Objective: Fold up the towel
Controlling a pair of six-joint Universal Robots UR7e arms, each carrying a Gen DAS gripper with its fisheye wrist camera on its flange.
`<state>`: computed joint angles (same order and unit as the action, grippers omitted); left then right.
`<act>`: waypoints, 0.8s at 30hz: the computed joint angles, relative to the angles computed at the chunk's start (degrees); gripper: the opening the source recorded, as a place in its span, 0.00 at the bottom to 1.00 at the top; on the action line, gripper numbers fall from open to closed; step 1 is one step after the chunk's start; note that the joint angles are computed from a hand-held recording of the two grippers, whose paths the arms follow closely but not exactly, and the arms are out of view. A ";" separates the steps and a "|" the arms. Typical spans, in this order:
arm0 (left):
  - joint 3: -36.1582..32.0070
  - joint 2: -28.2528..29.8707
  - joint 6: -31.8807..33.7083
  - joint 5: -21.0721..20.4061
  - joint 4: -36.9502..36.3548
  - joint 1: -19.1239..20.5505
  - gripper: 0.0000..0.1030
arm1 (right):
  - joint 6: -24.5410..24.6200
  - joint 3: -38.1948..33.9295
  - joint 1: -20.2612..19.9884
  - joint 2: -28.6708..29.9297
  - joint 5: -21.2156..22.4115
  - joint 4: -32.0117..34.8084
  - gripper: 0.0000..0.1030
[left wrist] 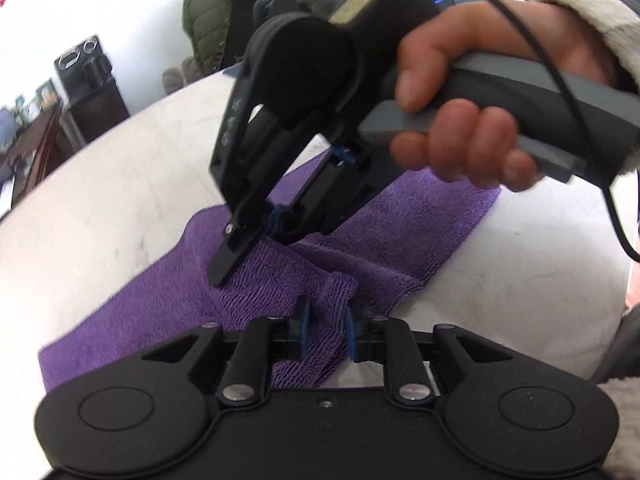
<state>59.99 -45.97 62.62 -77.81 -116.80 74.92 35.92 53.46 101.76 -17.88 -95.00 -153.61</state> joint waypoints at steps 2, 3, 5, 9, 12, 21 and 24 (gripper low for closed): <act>-2.94 1.03 -3.53 -1.39 2.33 0.45 0.03 | -0.32 -0.01 0.01 0.13 -0.16 -0.28 0.04; -4.45 1.58 -5.29 -2.10 3.48 0.66 0.03 | -0.69 0.22 0.01 0.09 -0.18 -0.70 0.04; -8.83 2.99 -8.95 -4.29 7.69 1.22 0.03 | -2.05 0.87 0.09 -0.18 -0.20 -1.68 0.04; -16.05 5.22 -13.60 -8.60 13.73 1.96 0.03 | -4.08 1.32 0.22 -0.37 0.68 -3.97 0.03; -20.46 6.58 -15.82 -11.67 16.75 2.27 0.03 | -5.02 1.63 0.34 -0.73 1.14 -5.63 0.03; -29.41 9.54 -16.81 -18.38 23.33 1.61 0.03 | -6.64 4.88 0.48 -3.58 1.76 -11.16 0.03; -29.36 9.28 -16.10 -19.54 23.84 1.12 0.03 | -6.82 6.22 0.52 -4.72 1.73 -12.62 0.03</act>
<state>30.63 -36.68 46.52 -97.35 -92.95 76.04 29.10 59.68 102.28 -22.59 -93.27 -166.23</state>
